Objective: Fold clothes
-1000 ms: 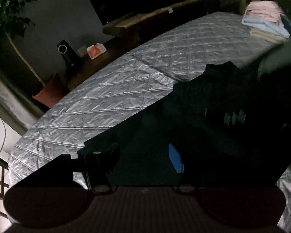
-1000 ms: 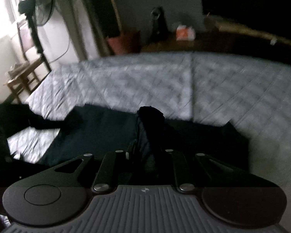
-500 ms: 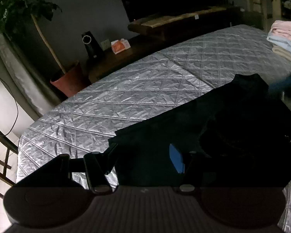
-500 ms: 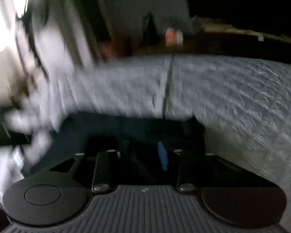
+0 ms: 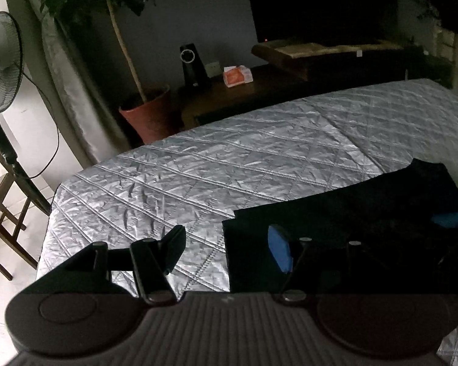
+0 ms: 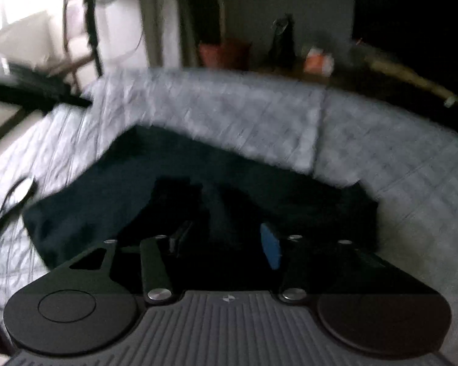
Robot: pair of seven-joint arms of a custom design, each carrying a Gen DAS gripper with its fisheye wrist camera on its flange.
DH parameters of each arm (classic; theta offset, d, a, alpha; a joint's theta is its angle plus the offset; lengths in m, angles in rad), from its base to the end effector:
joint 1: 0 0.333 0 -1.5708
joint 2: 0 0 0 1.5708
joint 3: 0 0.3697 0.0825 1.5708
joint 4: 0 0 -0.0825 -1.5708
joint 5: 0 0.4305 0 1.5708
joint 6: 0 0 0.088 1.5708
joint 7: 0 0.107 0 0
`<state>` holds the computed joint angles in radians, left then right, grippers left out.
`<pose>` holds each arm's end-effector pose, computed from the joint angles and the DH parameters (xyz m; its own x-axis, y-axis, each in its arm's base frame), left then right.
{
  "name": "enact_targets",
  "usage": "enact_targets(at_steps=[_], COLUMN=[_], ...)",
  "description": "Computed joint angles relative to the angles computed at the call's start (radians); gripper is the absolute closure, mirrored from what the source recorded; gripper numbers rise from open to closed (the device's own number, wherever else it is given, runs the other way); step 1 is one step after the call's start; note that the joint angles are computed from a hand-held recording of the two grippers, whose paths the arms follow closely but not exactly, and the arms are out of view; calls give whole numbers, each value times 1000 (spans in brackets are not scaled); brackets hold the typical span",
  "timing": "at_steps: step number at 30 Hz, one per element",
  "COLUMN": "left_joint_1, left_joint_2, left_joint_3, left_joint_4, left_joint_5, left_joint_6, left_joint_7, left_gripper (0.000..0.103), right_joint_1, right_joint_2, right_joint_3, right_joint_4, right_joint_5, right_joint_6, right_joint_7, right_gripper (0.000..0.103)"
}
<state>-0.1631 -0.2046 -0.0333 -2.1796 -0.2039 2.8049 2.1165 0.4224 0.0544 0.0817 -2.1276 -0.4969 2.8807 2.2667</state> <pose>0.5625 -0.1036 0.6101 -0.4547 -0.8628 -0.2208 -0.5321 0.4620 -0.7095 0.5428 0.3298 0.4874 0.2599 -0.9640 -0.0557 -0.7259 -0.1570 -0.6697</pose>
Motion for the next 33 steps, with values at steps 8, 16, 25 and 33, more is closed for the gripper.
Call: enact_targets(at_steps=[8, 16, 25, 33], left_joint_1=[1, 26, 86, 79], left_joint_2=[-9, -6, 5, 0], left_joint_3=[6, 5, 9, 25], left_joint_4=[-3, 4, 34, 34], left_joint_5=[-3, 26, 74, 60], left_joint_6=[3, 10, 22, 28], left_joint_7=[1, -52, -190, -193], left_gripper=[47, 45, 44, 44], right_joint_1=[-1, -25, 63, 164], right_joint_2=[-67, 23, 3, 168], right_joint_3=[-17, 76, 66, 83], right_joint_4=[-27, 25, 72, 225], right_joint_5=[-268, 195, -124, 112], right_joint_6=[44, -42, -48, -109], right_joint_7=[211, -258, -181, -492], right_gripper=[52, 62, 19, 26])
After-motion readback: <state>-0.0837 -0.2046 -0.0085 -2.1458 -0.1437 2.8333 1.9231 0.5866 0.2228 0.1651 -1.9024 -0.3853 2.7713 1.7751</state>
